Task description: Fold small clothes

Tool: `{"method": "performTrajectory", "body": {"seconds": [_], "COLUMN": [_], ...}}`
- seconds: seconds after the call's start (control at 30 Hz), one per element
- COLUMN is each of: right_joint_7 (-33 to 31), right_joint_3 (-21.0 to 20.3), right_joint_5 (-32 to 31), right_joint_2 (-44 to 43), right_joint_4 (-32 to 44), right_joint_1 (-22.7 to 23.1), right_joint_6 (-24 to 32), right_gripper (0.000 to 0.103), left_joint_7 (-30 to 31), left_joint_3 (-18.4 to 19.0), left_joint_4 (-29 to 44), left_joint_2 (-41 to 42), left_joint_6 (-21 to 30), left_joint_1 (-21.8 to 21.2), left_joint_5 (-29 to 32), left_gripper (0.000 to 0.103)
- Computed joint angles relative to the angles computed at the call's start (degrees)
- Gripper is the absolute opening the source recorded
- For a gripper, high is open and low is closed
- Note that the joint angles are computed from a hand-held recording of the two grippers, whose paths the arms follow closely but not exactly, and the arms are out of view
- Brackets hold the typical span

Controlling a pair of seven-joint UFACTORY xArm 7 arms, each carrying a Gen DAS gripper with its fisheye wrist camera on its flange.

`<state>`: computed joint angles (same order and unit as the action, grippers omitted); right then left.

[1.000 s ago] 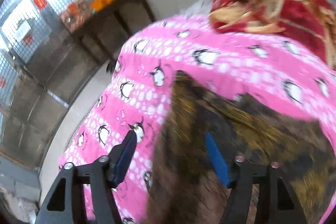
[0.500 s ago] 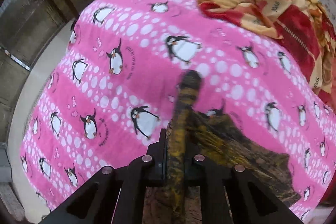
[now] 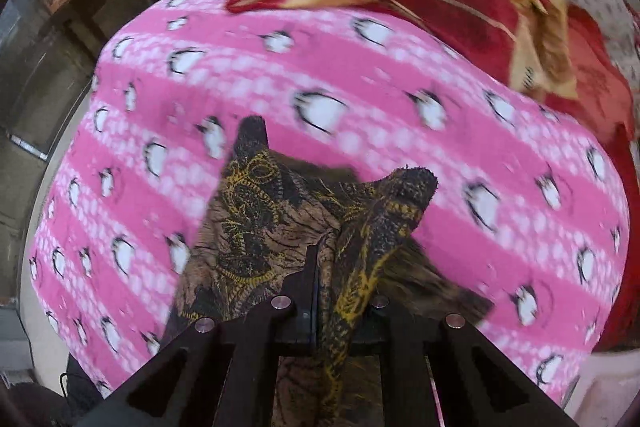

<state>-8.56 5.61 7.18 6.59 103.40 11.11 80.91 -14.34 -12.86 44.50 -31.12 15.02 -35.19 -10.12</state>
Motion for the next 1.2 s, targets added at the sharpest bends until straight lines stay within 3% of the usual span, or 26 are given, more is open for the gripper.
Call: {"method": "performTrajectory", "body": {"seconds": [0.17,0.27,0.37,0.43,0.5,0.6,0.7,0.8,0.9,1.0,1.07,1.13,1.2], "right_joint_7": [-3.6,-4.8,-5.0,-5.6,-5.3,-4.2,-6.8,-16.1,-20.8,-20.8,-18.0,-13.5,-12.4], "right_joint_3": [-1.8,-2.5,-3.5,-4.3,-4.6,-5.7,-7.5,-9.5,-7.6,-4.9,-2.4,-1.0,-3.8], "right_joint_5": [3.1,4.7,10.0,14.1,13.7,13.5,17.0,21.3,18.6,15.5,11.6,6.9,8.3], "right_joint_2": [-3.4,-5.0,-5.9,-7.0,-9.3,-14.8,-23.2,-34.6,-45.1,-51.6,-54.3,-54.8,-60.0], "right_joint_4": [-9.5,-16.3,-19.9,-21.1,-23.0,-26.8,-32.9,-41.8,-50.5,-57.5,-62.6,-67.2,-72.4], "right_joint_1": [-3.0,-4.2,-5.9,-7.2,-7.7,-8.6,-8.2,-4.2,-0.8,1.4,0.4,-1.8,-0.4], "right_joint_6": [-5.1,-10.4,-12.6,-13.2,-16.1,-21.2,-24.5,-24.8,-24.3,-25.1,-26.7,-24.5,-28.2], "right_gripper": [0.007,0.007,0.017,0.018,0.022,0.024,0.024,0.024,0.024,0.024,0.024,0.024,0.025], "left_joint_7": [-5.0,-7.4,-8.2,-6.7,-4.4,-0.2,-0.4,-2.5,-6.7,-8.5,-8.6,-9.1,-9.6], "left_joint_3": [-6.0,-7.2,-6.8,-5.2,-3.4,-1.4,-1.9,-1.3,-1.7,0.0,2.8,0.7,-0.2], "left_joint_4": [4.2,5.5,4.5,3.0,1.7,-1.5,-5.0,-7.2,-7.3,-7.6,-8.9,-11.1,-9.9], "left_joint_2": [6.9,9.4,9.2,7.7,6.1,1.0,-6.8,-12.8,-13.0,-8.9,-6.4,-8.3,-8.5], "left_joint_6": [2.7,5.7,6.9,6.9,6.5,6.5,8.6,10.6,11.8,12.5,14.4,12.3,14.1], "left_joint_1": [3.8,4.4,3.1,0.4,-2.6,-6.4,-3.9,1.7,8.2,8.9,5.9,6.9,7.5], "left_joint_5": [4.6,6.9,7.2,5.0,2.0,-1.3,0.0,2.0,3.7,2.1,-1.1,-0.6,0.9], "left_gripper": [0.01,0.01,0.015,0.027,0.035,0.035,0.035,0.035,0.035,0.035,0.033,0.033,0.033]}}
